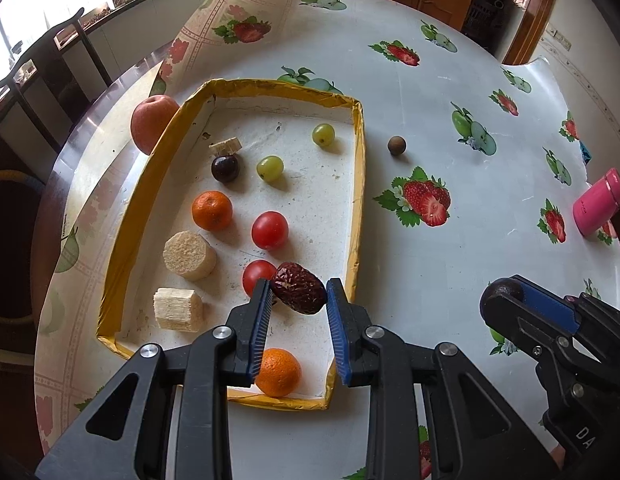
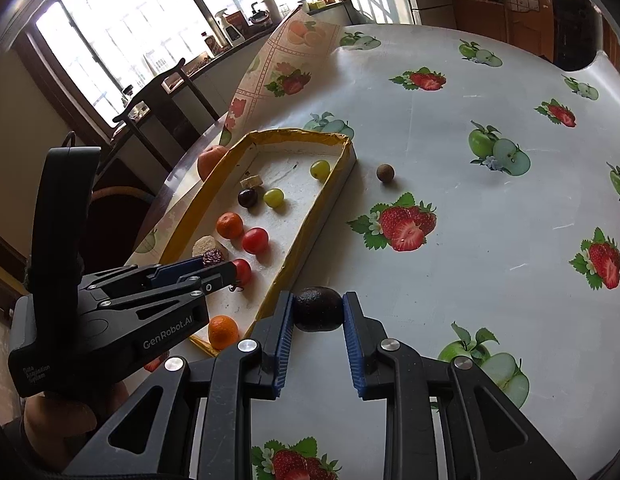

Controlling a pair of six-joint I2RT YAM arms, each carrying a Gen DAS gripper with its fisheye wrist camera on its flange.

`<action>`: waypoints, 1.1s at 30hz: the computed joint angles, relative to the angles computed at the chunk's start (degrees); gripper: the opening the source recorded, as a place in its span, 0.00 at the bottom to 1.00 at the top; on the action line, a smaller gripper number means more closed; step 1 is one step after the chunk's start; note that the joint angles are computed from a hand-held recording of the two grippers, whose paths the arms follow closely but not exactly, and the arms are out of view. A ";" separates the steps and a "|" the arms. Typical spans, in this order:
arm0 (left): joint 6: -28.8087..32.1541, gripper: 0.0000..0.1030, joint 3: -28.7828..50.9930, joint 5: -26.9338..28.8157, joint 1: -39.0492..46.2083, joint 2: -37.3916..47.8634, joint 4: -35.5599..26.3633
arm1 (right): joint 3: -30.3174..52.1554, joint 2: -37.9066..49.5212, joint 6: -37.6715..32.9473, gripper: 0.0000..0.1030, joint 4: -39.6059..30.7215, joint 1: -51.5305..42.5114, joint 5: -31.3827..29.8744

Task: Organize fruits
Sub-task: 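Carry the red date and dark plum over the yellow tray with both tools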

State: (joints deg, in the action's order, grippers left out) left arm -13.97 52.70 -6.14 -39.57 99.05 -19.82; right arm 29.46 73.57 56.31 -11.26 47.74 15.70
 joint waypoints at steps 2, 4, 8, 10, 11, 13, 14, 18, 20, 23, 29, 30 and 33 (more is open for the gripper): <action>0.00 0.25 -0.12 0.18 0.61 0.17 0.14 | 0.50 1.20 -0.52 0.24 0.77 -0.25 -0.51; 0.03 0.25 -0.22 0.41 1.20 0.39 0.25 | 1.04 2.38 -0.98 0.24 1.48 -0.55 -1.03; 0.33 0.25 -0.71 0.98 2.49 0.53 0.68 | 2.20 4.53 -2.39 0.24 2.96 -1.67 -2.06; 0.47 0.25 -0.77 1.18 3.10 0.74 0.80 | 3.02 5.61 -3.26 0.24 3.44 -2.30 -2.52; 0.52 0.25 -0.75 1.36 3.44 0.90 0.87 | 3.41 6.17 -3.77 0.24 3.73 -2.70 -2.85; 0.52 0.25 -0.68 1.52 4.11 1.33 1.01 | 4.28 7.34 -4.65 0.24 4.21 -3.48 -3.43; 0.48 0.25 -0.68 1.62 4.48 1.52 1.10 | 4.65 7.89 -5.06 0.24 4.53 -3.80 -3.69; 0.62 0.25 -0.32 2.17 6.07 2.37 1.33 | 6.52 10.46 -6.92 0.24 5.71 -5.32 -4.96; 0.67 0.25 -0.20 2.65 7.00 2.73 1.56 | 7.69 12.09 -7.94 0.24 6.24 -6.13 -5.74; 0.92 0.25 0.12 3.43 8.47 3.38 1.86 | 9.65 14.62 -9.52 0.24 7.13 -7.53 -6.96; 1.47 0.25 1.84 5.00 11.59 5.51 2.24 | 15.37 21.02 -14.06 0.24 8.27 -10.91 -9.65; 1.69 0.25 2.52 5.15 12.21 6.19 2.14 | 16.56 22.30 -14.75 0.24 8.32 -11.57 -10.14; 2.07 0.25 4.82 5.25 14.24 8.21 1.81 | 19.92 25.96 -16.65 0.24 8.29 -13.25 -11.18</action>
